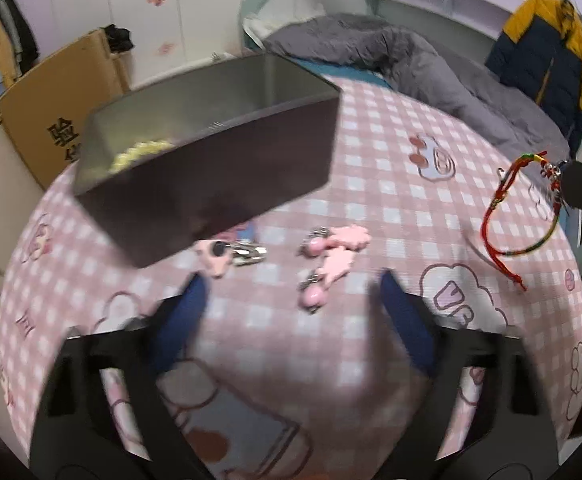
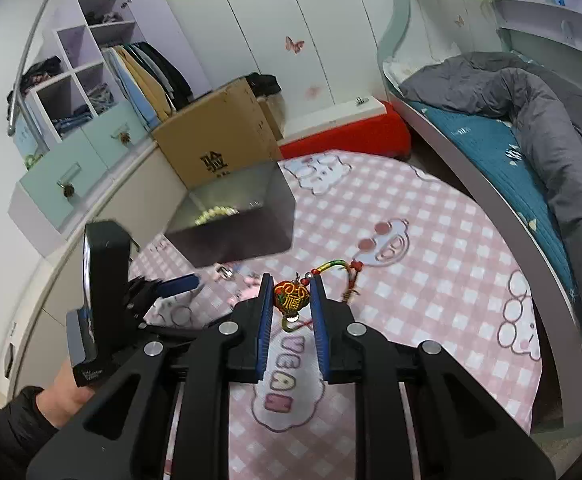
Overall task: Organize jewelry
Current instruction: 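Grasp a pink charm with the left tool while the right tool grasps the red string bracelet, then carry both held pieces over the tin box and open both tools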
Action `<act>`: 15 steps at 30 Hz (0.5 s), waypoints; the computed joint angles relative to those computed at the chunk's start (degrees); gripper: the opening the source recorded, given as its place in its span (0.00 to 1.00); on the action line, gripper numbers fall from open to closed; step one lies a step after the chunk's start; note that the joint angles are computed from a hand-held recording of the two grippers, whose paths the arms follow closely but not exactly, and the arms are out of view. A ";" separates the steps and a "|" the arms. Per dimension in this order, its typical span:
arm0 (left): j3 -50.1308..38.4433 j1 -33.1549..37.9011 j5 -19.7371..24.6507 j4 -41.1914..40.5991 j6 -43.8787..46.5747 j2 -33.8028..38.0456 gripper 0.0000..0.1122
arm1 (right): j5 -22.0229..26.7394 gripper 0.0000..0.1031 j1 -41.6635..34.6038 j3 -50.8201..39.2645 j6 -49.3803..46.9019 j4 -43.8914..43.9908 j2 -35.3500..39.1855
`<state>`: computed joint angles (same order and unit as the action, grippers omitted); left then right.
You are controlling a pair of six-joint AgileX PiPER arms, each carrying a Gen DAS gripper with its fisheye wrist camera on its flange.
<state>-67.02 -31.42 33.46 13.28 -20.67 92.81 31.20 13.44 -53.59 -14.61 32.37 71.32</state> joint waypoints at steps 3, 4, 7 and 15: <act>0.22 0.14 -1.52 -4.16 4.15 -0.57 0.22 | 0.43 0.16 -0.23 0.05 -0.30 -0.14 -0.16; 0.19 0.68 -1.39 -7.07 6.65 -0.87 0.16 | 0.55 0.16 -0.24 -0.03 -0.32 -0.27 -0.29; 2.01 2.66 -2.08 -13.40 11.57 -2.62 0.16 | 0.82 0.16 0.27 -1.10 0.34 -1.37 -0.11; 9.29 8.92 -1.23 -20.68 16.76 -12.63 0.16 | 1.78 0.16 2.81 -5.60 0.35 -2.87 1.38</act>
<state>-57.73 -22.51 32.23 -7.40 -3.91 80.19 32.98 16.24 -59.19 -14.26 29.50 72.70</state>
